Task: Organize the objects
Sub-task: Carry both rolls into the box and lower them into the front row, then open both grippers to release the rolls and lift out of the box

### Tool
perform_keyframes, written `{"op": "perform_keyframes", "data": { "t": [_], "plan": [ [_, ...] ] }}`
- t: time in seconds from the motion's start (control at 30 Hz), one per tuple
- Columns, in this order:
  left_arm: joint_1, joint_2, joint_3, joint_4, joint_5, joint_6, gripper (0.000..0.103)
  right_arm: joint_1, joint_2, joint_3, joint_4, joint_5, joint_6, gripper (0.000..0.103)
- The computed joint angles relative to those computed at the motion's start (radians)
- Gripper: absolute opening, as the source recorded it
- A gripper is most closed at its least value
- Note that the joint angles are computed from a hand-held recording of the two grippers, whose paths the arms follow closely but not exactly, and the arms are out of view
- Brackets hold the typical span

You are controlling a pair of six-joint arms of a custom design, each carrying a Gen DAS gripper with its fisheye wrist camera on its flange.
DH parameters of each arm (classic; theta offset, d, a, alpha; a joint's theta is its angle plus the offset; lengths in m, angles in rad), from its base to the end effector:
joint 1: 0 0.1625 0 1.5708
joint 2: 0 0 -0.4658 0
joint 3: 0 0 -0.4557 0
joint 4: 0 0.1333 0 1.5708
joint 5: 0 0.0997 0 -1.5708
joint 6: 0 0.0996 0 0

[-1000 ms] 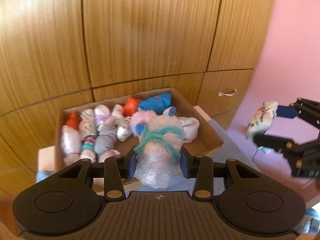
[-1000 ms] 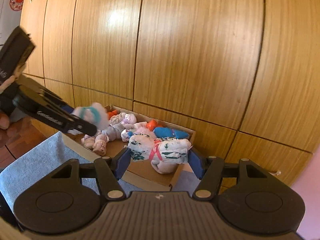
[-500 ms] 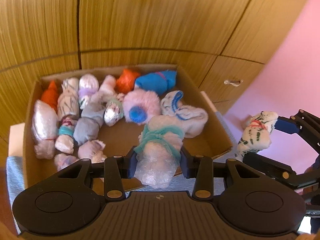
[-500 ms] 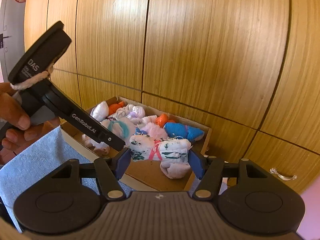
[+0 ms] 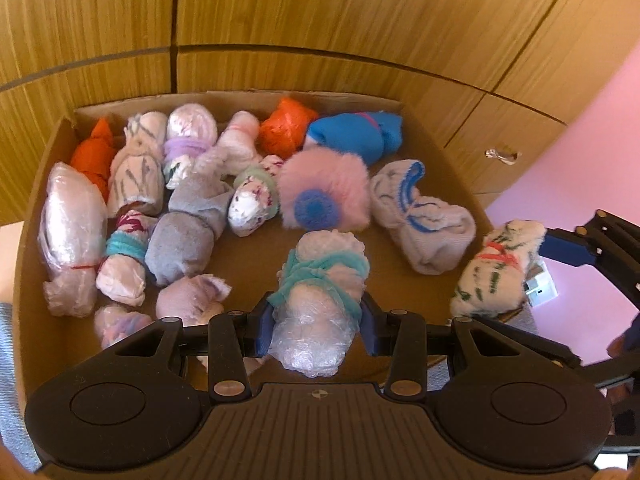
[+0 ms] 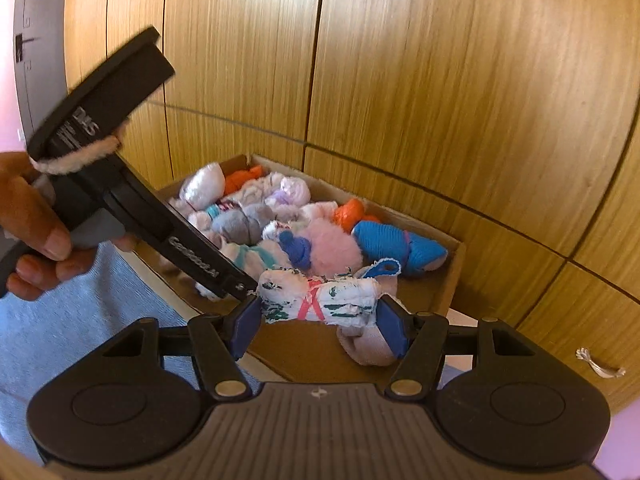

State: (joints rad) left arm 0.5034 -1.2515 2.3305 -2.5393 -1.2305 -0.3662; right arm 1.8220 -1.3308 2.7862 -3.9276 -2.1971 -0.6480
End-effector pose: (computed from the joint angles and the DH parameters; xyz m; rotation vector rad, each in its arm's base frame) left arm -0.3140 -0.3630 0.0988 0.9890 2.6266 -0.1998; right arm 0.1442 -0.2607 0.1904 0.6499 -2.1452 0.9093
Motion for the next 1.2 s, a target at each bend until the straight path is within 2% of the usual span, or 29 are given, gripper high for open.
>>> {"op": "perform_keyframes", "data": {
  "t": [0.33, 0.5, 0.8, 0.93, 1.13, 1.2],
  "plan": [
    [-0.002, 0.023, 0.019, -0.054, 0.042, 0.049, 0.049, -0.057, 0.000, -0.013, 0.086, 0.042, -0.094, 0.059],
    [0.000, 0.029, 0.022, -0.071, 0.038, 0.047, 0.049, -0.084, 0.019, -0.027, 0.108, 0.054, -0.144, 0.059],
    [-0.010, 0.053, 0.021, -0.089, 0.046, 0.051, 0.050, -0.112, -0.022, -0.031, 0.174, 0.084, -0.141, 0.060],
    [-0.013, 0.056, 0.024, -0.098, 0.052, 0.037, 0.053, -0.106, -0.010, -0.033, 0.157, 0.071, -0.150, 0.061],
    [-0.011, 0.041, 0.035, -0.122, 0.035, 0.028, 0.068, -0.078, -0.011, -0.030, 0.146, 0.046, -0.146, 0.066],
    [-0.016, 0.025, 0.042, -0.119, 0.037, 0.029, 0.069, -0.068, -0.013, -0.029, 0.151, 0.034, -0.142, 0.066]
  ]
}}
